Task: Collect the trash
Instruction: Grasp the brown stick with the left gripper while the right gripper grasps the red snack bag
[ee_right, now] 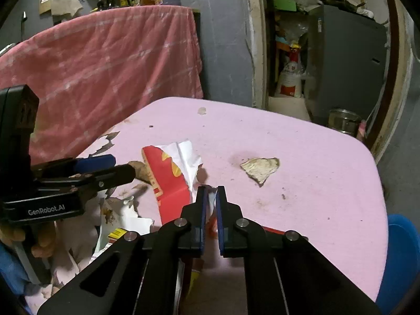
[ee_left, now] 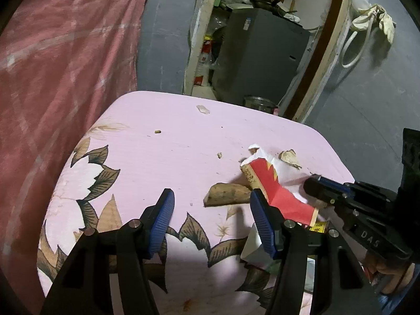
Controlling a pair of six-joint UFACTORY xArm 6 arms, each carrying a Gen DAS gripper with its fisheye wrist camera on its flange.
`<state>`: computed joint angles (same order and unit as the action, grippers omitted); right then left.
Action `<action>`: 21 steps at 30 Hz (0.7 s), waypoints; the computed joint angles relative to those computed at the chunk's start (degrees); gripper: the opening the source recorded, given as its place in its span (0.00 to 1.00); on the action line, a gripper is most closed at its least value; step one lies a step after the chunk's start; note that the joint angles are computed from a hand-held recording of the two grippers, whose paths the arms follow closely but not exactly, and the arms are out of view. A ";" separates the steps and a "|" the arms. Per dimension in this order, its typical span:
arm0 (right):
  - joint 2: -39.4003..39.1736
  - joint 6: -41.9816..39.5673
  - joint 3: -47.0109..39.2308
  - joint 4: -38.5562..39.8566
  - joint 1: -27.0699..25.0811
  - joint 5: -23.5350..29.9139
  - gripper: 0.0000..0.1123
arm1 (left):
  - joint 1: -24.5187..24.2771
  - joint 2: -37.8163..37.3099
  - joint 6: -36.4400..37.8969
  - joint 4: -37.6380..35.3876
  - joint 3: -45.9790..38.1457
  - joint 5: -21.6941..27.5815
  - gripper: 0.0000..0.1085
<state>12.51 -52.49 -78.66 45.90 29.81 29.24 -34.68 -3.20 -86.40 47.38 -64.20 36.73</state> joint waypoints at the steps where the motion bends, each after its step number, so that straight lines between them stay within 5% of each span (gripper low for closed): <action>1: -0.07 0.10 0.12 0.08 0.01 -0.60 0.04 | 0.09 -0.25 0.19 -0.15 0.41 -0.26 0.49; 8: -0.46 3.59 1.41 -0.80 -0.30 -7.66 0.03 | 0.99 1.21 4.98 -1.86 -1.10 -1.57 0.49; 17: 0.73 5.54 -0.27 -0.99 -1.61 -6.95 0.03 | 2.80 4.11 17.38 -10.15 -2.81 -5.77 0.49; 21: 0.63 4.00 -0.68 0.77 -1.97 -5.10 0.03 | 2.81 4.73 20.78 -12.18 -3.06 -6.59 0.38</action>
<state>13.14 -48.49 -79.34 46.67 27.84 24.14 -31.87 1.53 -65.62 35.20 -67.26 30.13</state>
